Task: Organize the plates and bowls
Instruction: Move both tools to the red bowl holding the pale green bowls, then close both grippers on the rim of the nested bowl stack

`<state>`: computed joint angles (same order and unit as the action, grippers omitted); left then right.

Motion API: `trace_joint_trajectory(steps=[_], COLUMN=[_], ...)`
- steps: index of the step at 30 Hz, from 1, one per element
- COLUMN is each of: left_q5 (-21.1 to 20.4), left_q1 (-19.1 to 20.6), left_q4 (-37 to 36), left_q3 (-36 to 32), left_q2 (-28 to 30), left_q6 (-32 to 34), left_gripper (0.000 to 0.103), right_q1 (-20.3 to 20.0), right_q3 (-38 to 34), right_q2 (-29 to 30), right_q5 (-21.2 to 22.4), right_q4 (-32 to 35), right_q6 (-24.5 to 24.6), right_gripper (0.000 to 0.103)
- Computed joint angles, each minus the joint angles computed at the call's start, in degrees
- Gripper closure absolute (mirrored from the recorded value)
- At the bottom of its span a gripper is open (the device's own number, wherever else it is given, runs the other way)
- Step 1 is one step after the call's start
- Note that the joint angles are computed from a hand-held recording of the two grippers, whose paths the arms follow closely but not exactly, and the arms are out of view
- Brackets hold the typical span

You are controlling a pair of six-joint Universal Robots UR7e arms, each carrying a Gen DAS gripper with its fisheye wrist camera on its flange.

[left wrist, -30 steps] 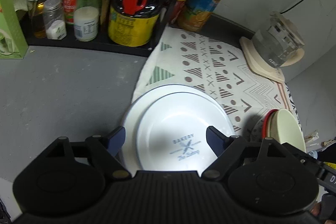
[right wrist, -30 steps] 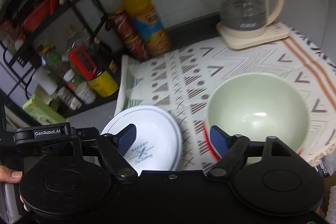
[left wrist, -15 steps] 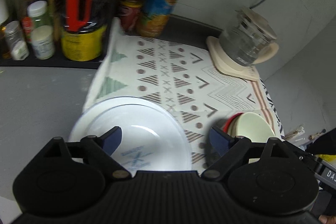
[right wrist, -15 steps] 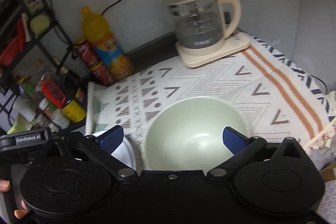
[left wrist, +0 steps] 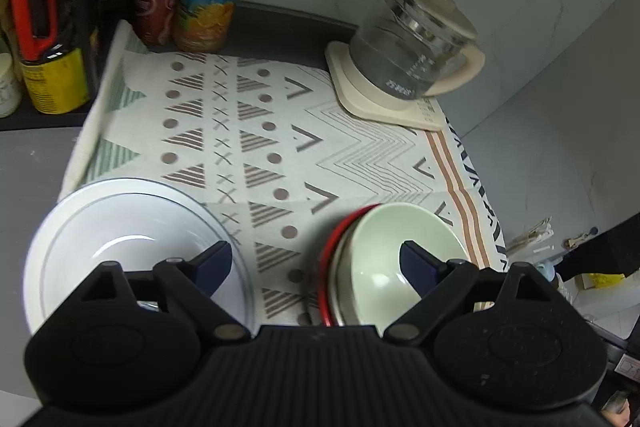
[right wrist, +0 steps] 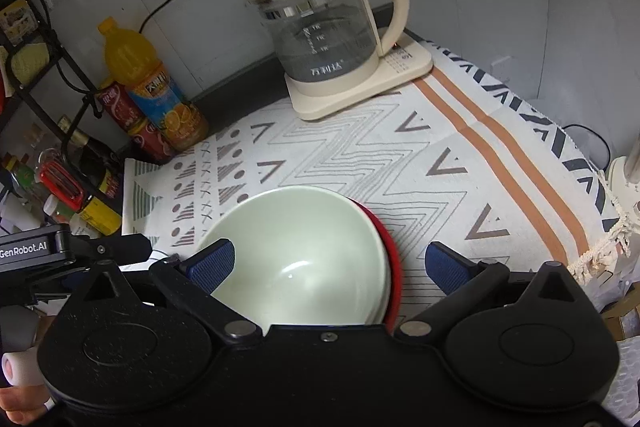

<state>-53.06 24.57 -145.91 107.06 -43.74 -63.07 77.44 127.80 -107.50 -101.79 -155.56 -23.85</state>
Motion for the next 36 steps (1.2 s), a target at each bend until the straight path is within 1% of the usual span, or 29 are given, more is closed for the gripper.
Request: trace_joint_trajectory(steps=[4, 11, 13, 15, 16, 18, 19, 21, 22, 23, 26, 27, 29, 32, 36], left_q5=[-0.6, -2.5, -3.0, -3.8, -4.3, -5.0, -5.4, -6.1, -6.4, -6.7, -7.4, -7.6, -8.1, -8.6, -8.4], left_q1=[0.3, 1.1, 1.4, 1.7, 1.9, 2.3, 2.4, 2.8, 3.0, 3.1, 3.4, 3.4, 3.7, 4.1, 4.1], left_q4=[1.8, 2.3, 2.3, 2.7, 2.8, 2.5, 2.5, 3.0, 3.5, 3.6, 2.1, 1.8, 1.5, 1.0, 0.7], left_q3=[-2.0, -3.1, -3.2, -3.6, -3.7, -3.9, -4.0, -4.5, -4.8, -4.9, -4.6, -4.5, -4.7, -4.9, -4.9], left_q2=[2.2, 4.4, 4.9, 5.4, 5.6, 6.1, 6.4, 7.0, 7.2, 7.4, 7.9, 8.1, 8.5, 9.0, 9.2], left_q6=[-0.5, -1.9, -2.4, -2.6, -2.9, -3.1, -3.2, -3.8, -4.2, -4.5, -4.9, -5.0, -5.2, -5.4, -5.2], left_gripper=[0.015, 0.017, 0.021, 0.030, 0.032, 0.040, 0.042, 0.053, 0.056, 0.061, 0.065, 0.068, 0.071, 0.076, 0.076], right_q1=[-1.8, -4.5, -5.2, -5.8, -6.1, -6.5, -6.6, -6.6, -6.6, -6.5, -6.7, -7.0, -7.5, -7.7, -7.7], right_q3=[-0.8, -2.2, -2.7, -3.1, -3.4, -3.8, -4.1, -4.5, -4.6, -4.7, -5.3, -5.6, -6.0, -6.2, -6.5], right_q2=[0.7, 1.9, 2.4, 2.9, 3.1, 3.6, 4.0, 4.6, 4.9, 5.3, 6.2, 6.5, 6.7, 7.0, 7.1], right_q5=[0.8, 2.2, 2.5, 2.9, 3.1, 3.5, 3.4, 3.0, 2.5, 2.0, 0.9, 0.9, 1.3, 1.4, 1.6], right_q4=[1.5, 6.1, 7.6, 9.0, 9.6, 11.1, 11.8, 12.8, 12.9, 12.8, 13.2, 13.4, 14.1, 14.3, 14.6], right_q6=[-1.1, -2.1, -2.2, -2.3, -2.4, -2.7, -2.7, -3.0, -3.4, -3.8, -4.0, -4.1, -4.3, -5.0, -5.2], right_gripper=[0.003, 0.018, 0.022, 0.027, 0.029, 0.039, 0.041, 0.047, 0.048, 0.051, 0.064, 0.066, 0.069, 0.069, 0.072])
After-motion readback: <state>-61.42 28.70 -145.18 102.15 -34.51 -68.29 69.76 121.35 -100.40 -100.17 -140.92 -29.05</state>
